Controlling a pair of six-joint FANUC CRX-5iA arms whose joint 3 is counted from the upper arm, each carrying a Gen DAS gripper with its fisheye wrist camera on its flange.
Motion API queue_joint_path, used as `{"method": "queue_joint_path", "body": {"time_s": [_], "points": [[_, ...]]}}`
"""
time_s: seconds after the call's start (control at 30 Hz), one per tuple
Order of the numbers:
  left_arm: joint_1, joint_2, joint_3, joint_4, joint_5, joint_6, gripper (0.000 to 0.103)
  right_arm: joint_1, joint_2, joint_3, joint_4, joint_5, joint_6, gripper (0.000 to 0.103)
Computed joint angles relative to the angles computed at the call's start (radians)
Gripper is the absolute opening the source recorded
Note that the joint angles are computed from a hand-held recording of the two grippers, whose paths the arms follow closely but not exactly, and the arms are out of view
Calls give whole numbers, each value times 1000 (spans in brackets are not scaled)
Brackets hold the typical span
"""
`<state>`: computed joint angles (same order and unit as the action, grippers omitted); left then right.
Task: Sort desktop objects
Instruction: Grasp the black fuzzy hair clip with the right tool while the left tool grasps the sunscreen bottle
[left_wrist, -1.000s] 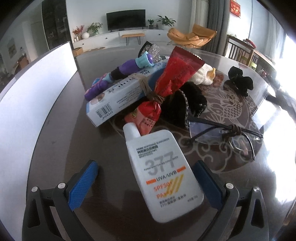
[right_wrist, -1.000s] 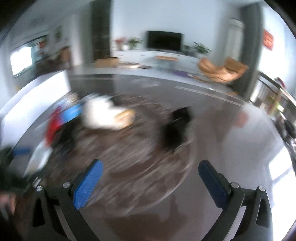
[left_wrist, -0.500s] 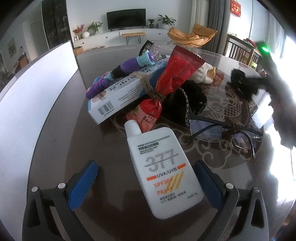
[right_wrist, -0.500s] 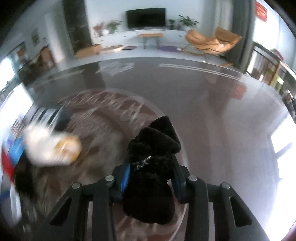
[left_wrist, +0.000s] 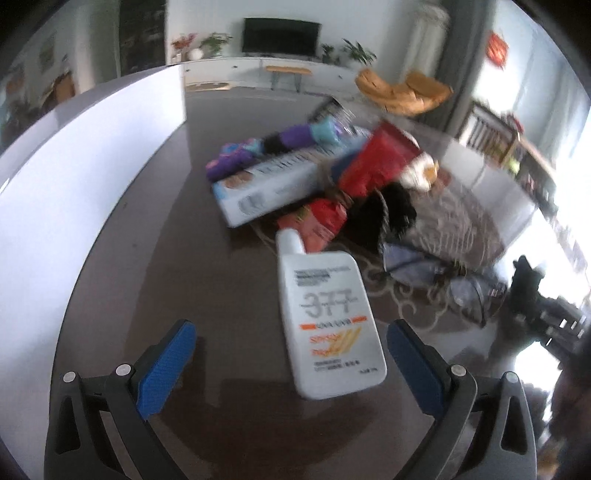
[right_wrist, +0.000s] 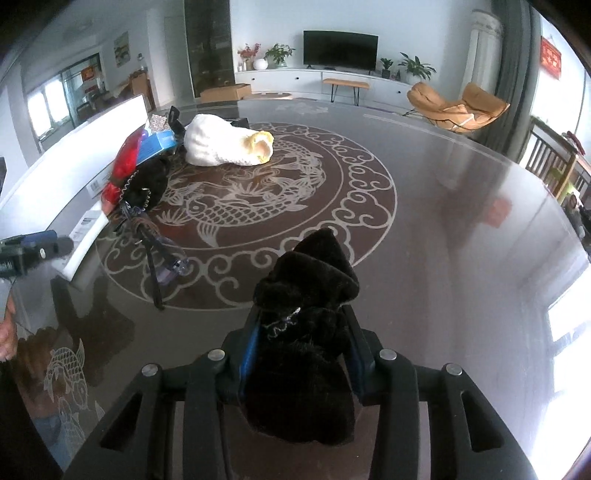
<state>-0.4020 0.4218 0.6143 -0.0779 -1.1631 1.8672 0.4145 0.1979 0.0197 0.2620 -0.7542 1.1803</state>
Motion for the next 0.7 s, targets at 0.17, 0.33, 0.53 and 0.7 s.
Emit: {"method": "queue_joint_path", "body": {"time_s": [0.17,0.33,0.53,0.7], "points": [[-43,102,170,-71,-134,-30,103,-2,-79,-53,-9,-23,7,43],[-50,184,315,-90,-241,47,103,1,-96,-60,-26,-32,30,50],[-68,148,266,-135,-144,46,52,-8,-138,-74,-78,-45,66,53],[-69,54,139,-110,-78,32,51,-42,-166,-20,-211,-134,129,35]]}}
